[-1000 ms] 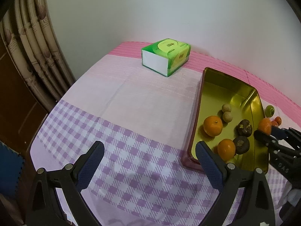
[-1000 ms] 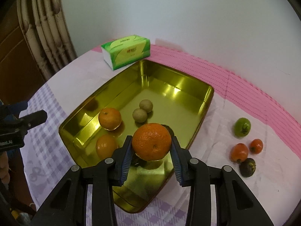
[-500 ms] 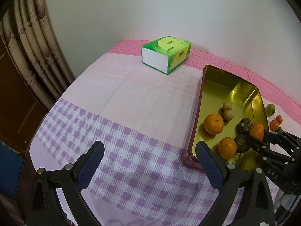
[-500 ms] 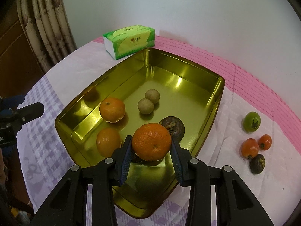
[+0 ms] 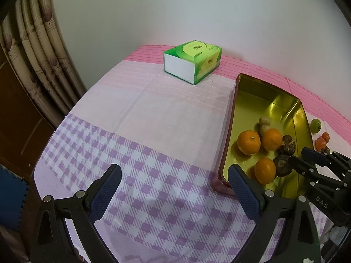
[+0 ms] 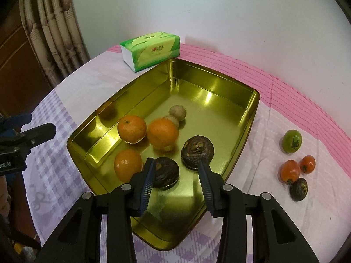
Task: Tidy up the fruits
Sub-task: 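Withdraw the open right gripper from the tray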
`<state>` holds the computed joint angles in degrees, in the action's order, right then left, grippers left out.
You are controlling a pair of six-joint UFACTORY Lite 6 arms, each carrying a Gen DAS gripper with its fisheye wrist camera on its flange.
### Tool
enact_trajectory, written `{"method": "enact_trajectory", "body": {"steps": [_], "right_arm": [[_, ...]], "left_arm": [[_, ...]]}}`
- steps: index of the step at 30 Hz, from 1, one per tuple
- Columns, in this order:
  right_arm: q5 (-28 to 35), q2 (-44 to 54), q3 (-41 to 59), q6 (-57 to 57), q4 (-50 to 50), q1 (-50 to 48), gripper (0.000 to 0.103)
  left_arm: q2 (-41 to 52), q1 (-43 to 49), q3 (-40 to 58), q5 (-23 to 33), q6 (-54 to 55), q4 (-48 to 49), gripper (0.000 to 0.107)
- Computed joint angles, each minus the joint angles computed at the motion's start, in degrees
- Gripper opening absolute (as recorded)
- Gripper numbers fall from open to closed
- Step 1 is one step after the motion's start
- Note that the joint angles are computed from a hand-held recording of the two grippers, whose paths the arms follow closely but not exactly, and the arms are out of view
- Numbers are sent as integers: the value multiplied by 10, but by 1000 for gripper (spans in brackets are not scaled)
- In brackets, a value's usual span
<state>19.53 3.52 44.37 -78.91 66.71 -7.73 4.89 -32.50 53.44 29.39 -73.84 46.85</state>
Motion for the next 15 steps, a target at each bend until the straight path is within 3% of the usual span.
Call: {"method": "enact_trajectory", "body": {"steps": [5,15], "right_arm": [[14,-18,-8,-10,6,-10,49],[52,-69,-24,-29,8,-81,49]], "left_arm": [[2,-2,1,0,1,0,97],[12,1,3,-1,3,7,97]]}}
